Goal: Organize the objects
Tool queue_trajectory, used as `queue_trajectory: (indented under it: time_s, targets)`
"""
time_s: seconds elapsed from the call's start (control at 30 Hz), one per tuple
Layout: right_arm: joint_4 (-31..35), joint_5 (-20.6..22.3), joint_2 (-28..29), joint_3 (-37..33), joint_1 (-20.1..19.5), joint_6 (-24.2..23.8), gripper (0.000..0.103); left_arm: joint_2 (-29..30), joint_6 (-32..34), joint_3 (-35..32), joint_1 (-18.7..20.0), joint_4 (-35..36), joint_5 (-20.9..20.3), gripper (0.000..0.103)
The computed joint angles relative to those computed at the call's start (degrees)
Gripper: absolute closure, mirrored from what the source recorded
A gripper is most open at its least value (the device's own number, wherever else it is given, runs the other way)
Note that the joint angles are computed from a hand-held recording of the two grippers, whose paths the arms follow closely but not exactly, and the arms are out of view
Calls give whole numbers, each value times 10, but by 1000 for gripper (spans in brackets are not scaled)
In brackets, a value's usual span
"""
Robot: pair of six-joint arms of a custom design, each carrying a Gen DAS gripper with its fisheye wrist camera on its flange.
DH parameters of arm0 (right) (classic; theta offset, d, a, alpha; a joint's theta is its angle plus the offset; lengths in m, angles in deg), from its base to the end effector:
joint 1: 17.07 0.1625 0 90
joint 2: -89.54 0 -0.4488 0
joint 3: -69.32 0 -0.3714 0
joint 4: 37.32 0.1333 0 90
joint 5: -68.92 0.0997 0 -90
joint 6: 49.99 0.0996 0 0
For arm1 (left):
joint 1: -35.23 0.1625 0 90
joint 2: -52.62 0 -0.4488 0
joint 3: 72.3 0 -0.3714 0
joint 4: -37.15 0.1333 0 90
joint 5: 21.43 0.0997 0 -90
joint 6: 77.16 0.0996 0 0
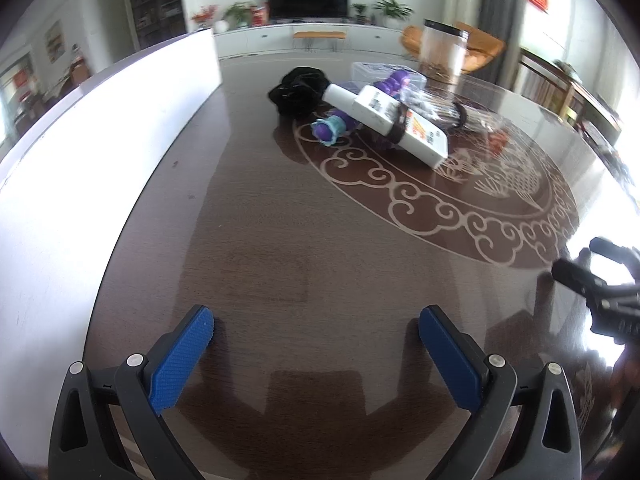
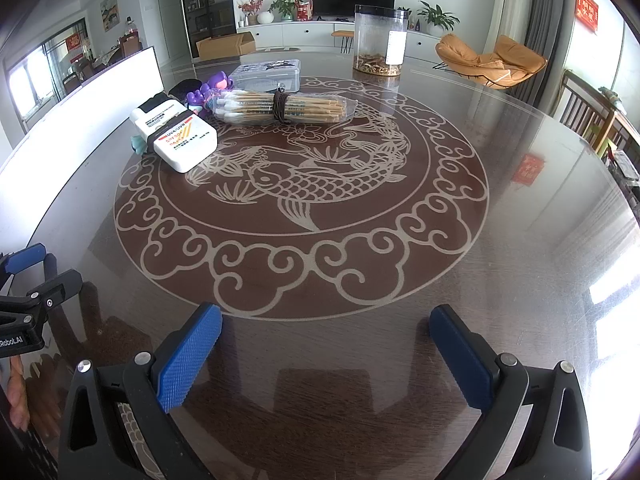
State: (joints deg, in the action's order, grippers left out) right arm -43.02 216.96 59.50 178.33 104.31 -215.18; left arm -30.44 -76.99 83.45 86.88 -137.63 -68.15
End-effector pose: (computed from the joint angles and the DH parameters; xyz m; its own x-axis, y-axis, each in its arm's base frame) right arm 0.2392 -0.2984 -0.0566 -0.6873 0.1441 0.7119 -0.3341 0.8076 -0.4860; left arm -0.0140 -0.3426 0.2034 -0.6582 0.3414 -0.6710 0.6087 0.7658 -0.2075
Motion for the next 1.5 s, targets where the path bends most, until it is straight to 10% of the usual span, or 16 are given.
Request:
queue_trajectory:
  time_s: [0.57, 0.73, 0.9, 1.2, 1.33, 1.5]
  targets:
    - [2, -4, -2, 0, 0, -3, 0, 0, 80, -28, 48, -18, -26, 0]
    - [10, -94, -14, -37, -34, -144, 0, 3, 81, -27, 49, -23, -26, 0]
    - [92, -165, 18, -166, -54, -246, 0, 3, 81, -27, 49, -23, -26, 0]
    - [298, -200, 122, -390, -66, -228, 1, 4, 81, -28, 49, -24, -26, 0]
    - [265, -205, 115, -365, -58, -220, 49, 5, 81, -28, 50, -25, -26, 0]
    - [213, -174, 86, -291, -43, -154, 49, 6, 81, -28, 50, -26, -26, 0]
